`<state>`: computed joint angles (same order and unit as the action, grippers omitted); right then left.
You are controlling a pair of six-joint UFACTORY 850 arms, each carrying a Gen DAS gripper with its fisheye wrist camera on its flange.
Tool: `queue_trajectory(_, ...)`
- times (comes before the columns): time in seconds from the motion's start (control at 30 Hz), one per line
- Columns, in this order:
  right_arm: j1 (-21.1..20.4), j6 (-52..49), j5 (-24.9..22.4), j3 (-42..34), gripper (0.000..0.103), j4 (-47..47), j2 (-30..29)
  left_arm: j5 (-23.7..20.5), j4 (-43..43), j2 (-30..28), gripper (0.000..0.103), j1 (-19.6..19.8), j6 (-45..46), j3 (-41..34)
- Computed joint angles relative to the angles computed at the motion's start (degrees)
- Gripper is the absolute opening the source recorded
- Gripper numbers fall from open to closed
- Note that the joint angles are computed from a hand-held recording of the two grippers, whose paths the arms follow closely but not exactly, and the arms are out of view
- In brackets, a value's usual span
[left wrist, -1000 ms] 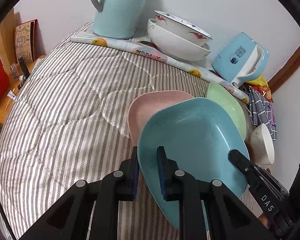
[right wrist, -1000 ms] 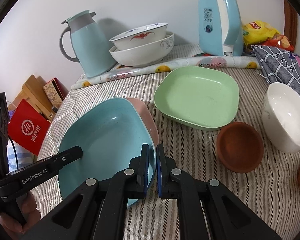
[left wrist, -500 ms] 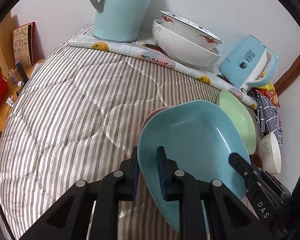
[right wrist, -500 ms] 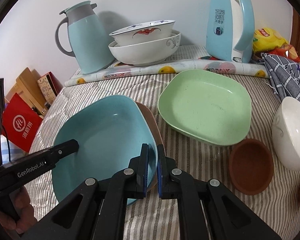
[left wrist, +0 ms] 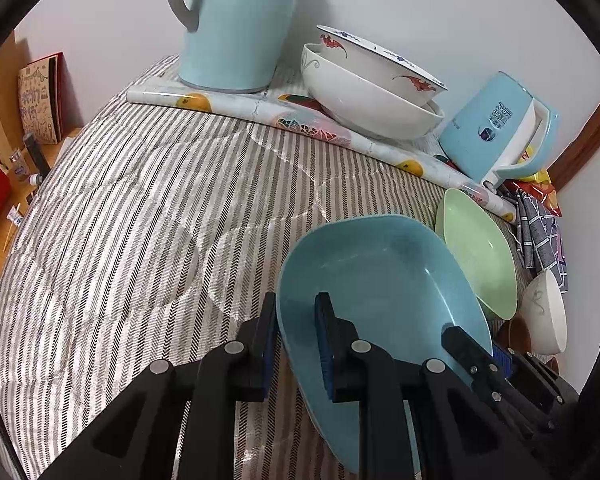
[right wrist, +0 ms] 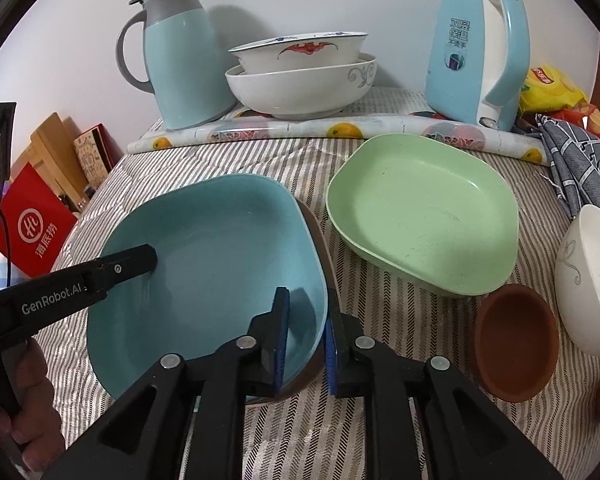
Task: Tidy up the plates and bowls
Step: 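Lower the blue plate onto the cloth and open both grippers, then move both grippers to the rim of the green square plate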
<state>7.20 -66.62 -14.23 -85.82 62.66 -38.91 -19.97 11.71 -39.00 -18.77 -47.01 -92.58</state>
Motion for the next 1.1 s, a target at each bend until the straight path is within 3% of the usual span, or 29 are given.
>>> queue_trajectory(0.1,-0.30,-1.11,-1.02,0.10,0.021,1.51,0.06,-2.84,1.95,-0.46,0.039,-0.38,-1.07,-1.02)
queue_trajectory(0.27,-0.87,-3.14,-2.28,1.62,0.024,3.81,1.48,-3.43,5.46,1.07,0.039,-0.77,-4.14,0.83)
queue_trajectory(0.4,-1.03,-11.57,-0.74,4.57,0.055,12.38,3.79,-3.92,7.31,2.48,0.039,-1.20,-6.34,2.31)
queue_trajectory(0.47,-1.13,-17.16,-0.02,5.90,0.055,17.46,4.82,-4.07,7.90,3.17,0.039,-1.48,-6.94,2.89)
queue_trajectory(0.6,-1.94,-17.47,-0.92,7.30,0.055,18.09,6.23,-4.68,11.08,4.56,0.040,-2.57,-9.77,3.75)
queue_trajectory(0.7,-2.89,-21.37,-1.71,9.25,0.055,22.35,7.90,-4.99,15.29,5.84,0.048,-3.66,-13.66,4.61)
queue_trajectory(1.1,-6.32,-35.22,-1.52,16.27,0.058,35.06,14.36,-7.01,25.53,8.00,0.048,-8.81,-23.22,4.41)
